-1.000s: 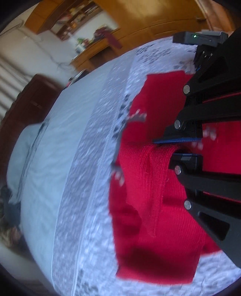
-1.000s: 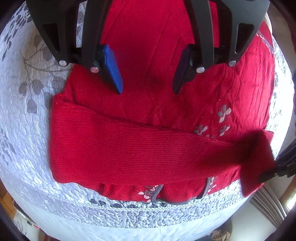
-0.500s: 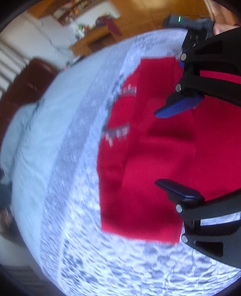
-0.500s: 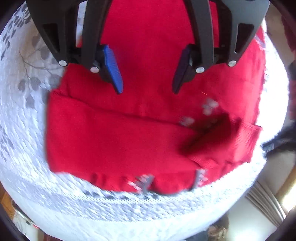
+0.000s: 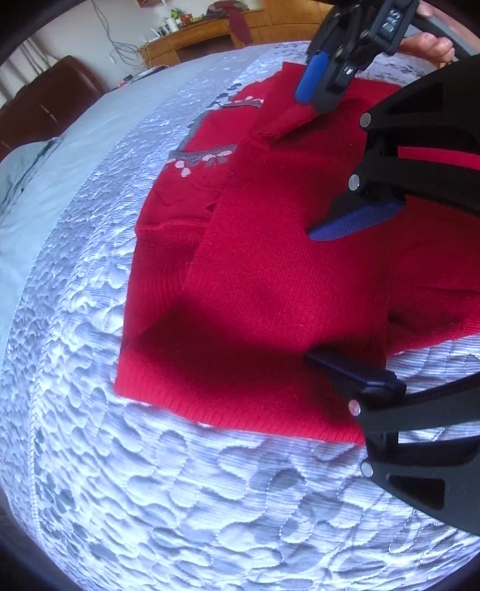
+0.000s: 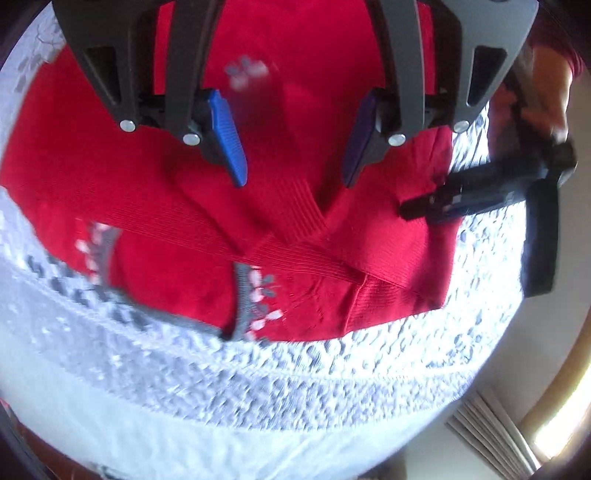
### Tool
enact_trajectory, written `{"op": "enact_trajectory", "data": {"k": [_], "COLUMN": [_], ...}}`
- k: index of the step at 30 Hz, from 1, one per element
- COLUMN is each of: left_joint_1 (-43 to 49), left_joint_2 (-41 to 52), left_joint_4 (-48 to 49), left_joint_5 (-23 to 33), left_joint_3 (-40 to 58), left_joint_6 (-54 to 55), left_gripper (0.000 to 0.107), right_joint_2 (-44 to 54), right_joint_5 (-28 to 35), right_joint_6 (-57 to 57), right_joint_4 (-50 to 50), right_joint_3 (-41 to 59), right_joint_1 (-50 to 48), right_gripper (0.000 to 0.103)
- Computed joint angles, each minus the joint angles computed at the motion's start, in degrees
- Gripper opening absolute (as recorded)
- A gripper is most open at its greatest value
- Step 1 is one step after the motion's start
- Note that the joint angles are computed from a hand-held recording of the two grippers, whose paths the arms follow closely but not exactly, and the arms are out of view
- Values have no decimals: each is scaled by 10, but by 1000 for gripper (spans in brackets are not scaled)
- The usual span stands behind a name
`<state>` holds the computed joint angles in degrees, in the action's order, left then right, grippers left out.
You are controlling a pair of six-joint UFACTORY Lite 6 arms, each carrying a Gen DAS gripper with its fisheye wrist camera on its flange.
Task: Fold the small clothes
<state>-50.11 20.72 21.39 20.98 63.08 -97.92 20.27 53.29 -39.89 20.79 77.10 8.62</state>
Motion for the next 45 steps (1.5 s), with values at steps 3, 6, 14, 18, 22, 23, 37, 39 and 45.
{"op": "enact_trajectory", "data": {"k": [3,6,14,18,22,23,37,39,45], "left_joint_1": [-5,-3,-12,-17,-15,-13,34,32,22], "left_joint_2": [12,13,-2,20,29,27,-56,-57,-42], "left_joint_4": [22,36,59,54,47,44,125,131,115], "left_joint_5": [2,-15,-9,10,13,9,-152,-149,-122], "left_joint_3": [9,3,-15,16,28,25,-115,-116,-94], "left_joint_6": [-16,-32,-66,-58,-49,-46,-135,-141,-131], "left_gripper": [62,62,63,67,69,69,64,64,64], "right_joint_2": [29,24,-25,-54,-88,-95,-56,-78,-58], "right_joint_5": [-33,-23,39,29,53,45,-96,-51,112], "right_joint_6": [40,5,-152,-172,-165,-146,-13,-90,-220], "right_joint_4": [-44,-17,7,-10,24,25,-50,23,75], "right_joint_3": [-2,-2,-6,-23,-45,-58,-94,-84,-11], "right_joint_1": [17,-28,-250,-238,-162,-123,-5,-75,-311], "right_gripper": [30,1,5,9,40,40,10,10,30]}}
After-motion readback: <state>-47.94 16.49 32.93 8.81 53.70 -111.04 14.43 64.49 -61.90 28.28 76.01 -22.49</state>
